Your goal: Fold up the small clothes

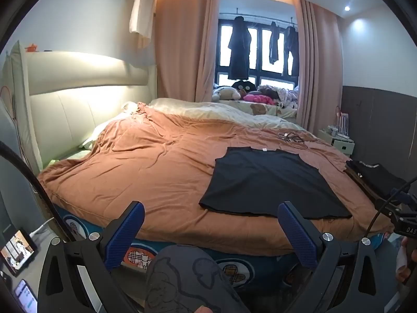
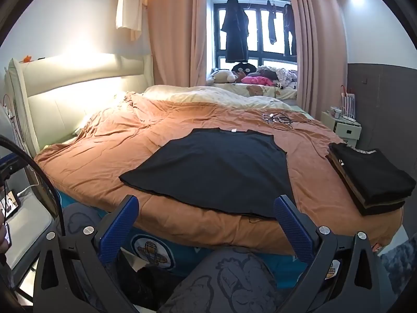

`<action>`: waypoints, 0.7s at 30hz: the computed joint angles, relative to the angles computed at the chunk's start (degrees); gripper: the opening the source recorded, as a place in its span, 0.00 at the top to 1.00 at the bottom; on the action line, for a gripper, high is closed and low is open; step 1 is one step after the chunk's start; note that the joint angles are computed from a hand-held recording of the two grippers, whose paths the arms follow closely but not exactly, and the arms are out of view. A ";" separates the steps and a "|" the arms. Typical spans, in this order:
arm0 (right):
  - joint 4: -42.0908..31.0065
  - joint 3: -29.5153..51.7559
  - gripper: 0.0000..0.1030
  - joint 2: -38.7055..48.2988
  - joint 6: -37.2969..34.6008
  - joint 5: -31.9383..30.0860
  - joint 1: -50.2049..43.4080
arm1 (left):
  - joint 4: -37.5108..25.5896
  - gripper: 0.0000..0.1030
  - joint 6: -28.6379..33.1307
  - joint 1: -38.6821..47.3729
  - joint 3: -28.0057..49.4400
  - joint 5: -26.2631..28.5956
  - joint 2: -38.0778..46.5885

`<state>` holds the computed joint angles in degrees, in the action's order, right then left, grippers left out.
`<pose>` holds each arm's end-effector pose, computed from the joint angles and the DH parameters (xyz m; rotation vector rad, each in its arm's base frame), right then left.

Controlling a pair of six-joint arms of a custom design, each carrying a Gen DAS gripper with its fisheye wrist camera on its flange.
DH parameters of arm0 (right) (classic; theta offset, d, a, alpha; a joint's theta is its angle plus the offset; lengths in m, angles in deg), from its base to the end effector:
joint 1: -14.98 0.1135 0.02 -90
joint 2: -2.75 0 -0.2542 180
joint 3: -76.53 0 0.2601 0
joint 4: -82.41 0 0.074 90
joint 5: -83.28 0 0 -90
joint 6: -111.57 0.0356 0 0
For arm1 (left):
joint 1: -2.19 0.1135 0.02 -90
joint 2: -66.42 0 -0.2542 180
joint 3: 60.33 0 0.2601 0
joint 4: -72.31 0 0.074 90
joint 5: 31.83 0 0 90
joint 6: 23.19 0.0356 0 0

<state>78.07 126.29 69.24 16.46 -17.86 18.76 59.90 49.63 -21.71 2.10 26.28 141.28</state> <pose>0.2683 0.0246 0.2326 -0.2785 1.9150 0.1729 0.2839 -0.1052 0.2591 -0.2355 1.9220 0.0825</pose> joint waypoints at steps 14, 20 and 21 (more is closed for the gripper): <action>1.69 -1.07 0.00 -0.24 1.40 -0.88 -0.32 | -1.93 0.00 -0.34 0.23 -0.20 0.81 -1.64; 2.38 -1.46 0.00 -0.02 1.43 -0.34 0.36 | -0.22 0.00 -0.25 1.79 -3.62 2.63 -4.33; 2.33 -1.55 0.00 -0.21 1.39 -0.54 0.25 | -0.04 0.00 -0.27 1.86 -3.97 2.75 -4.63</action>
